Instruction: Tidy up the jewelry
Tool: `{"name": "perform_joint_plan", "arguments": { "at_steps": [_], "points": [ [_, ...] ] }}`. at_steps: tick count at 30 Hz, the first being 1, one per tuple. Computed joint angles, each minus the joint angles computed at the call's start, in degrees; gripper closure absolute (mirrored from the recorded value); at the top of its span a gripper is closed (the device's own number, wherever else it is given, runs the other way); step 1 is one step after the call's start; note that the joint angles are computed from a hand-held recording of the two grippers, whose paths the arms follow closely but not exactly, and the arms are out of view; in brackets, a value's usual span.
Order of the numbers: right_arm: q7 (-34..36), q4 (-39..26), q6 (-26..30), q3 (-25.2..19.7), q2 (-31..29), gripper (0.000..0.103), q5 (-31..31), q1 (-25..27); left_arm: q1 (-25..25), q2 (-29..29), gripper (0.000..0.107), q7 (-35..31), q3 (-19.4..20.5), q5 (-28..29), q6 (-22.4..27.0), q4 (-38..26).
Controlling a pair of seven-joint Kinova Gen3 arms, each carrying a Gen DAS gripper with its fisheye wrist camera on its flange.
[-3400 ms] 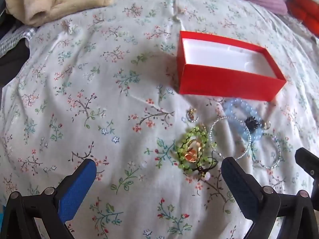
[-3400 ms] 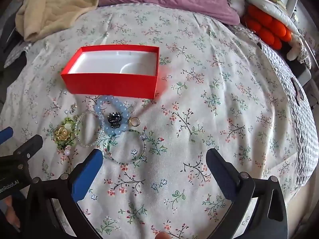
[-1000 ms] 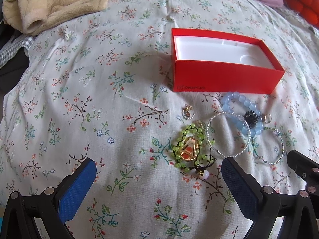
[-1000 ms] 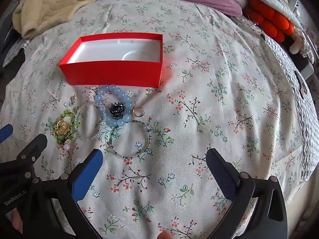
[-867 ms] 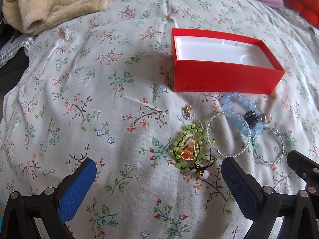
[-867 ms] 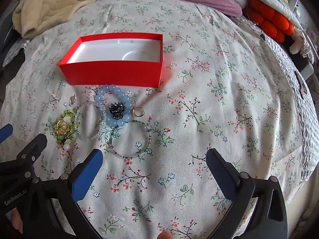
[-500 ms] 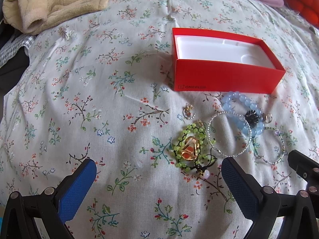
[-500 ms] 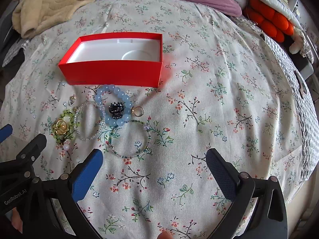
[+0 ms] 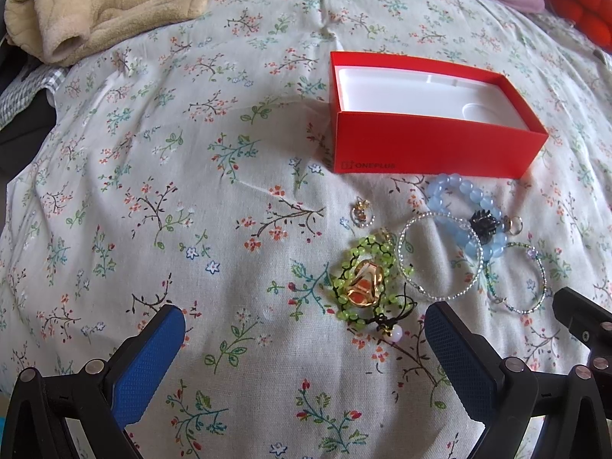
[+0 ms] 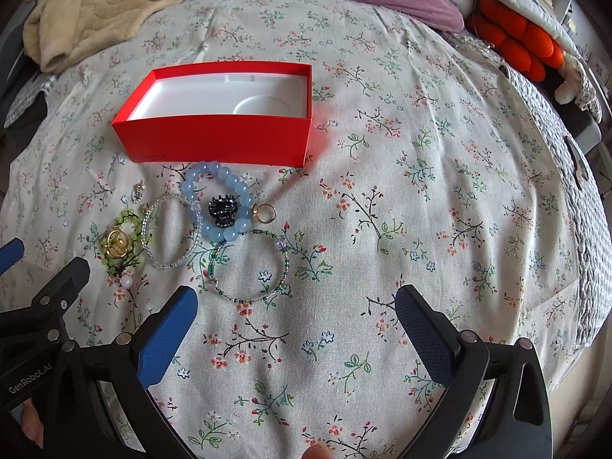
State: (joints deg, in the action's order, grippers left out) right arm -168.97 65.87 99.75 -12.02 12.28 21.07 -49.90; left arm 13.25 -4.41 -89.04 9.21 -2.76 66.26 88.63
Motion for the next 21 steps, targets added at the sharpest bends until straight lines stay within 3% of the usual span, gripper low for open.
{"name": "perform_joint_plan", "arguments": {
  "at_steps": [14, 21],
  "points": [
    [-0.13, 0.07, 0.57, -0.08, 0.09, 0.0, 0.26, -0.36, -0.38, -0.41, 0.005, -0.64, -0.5, 0.89, -0.49, 1.15],
    [1.08, -0.88, 0.91, 0.09, 0.48, 0.0, 0.34, -0.19, -0.89, 0.56, 0.005, -1.94, -1.0, 2.54, 1.53, -1.19]
  ]
}}
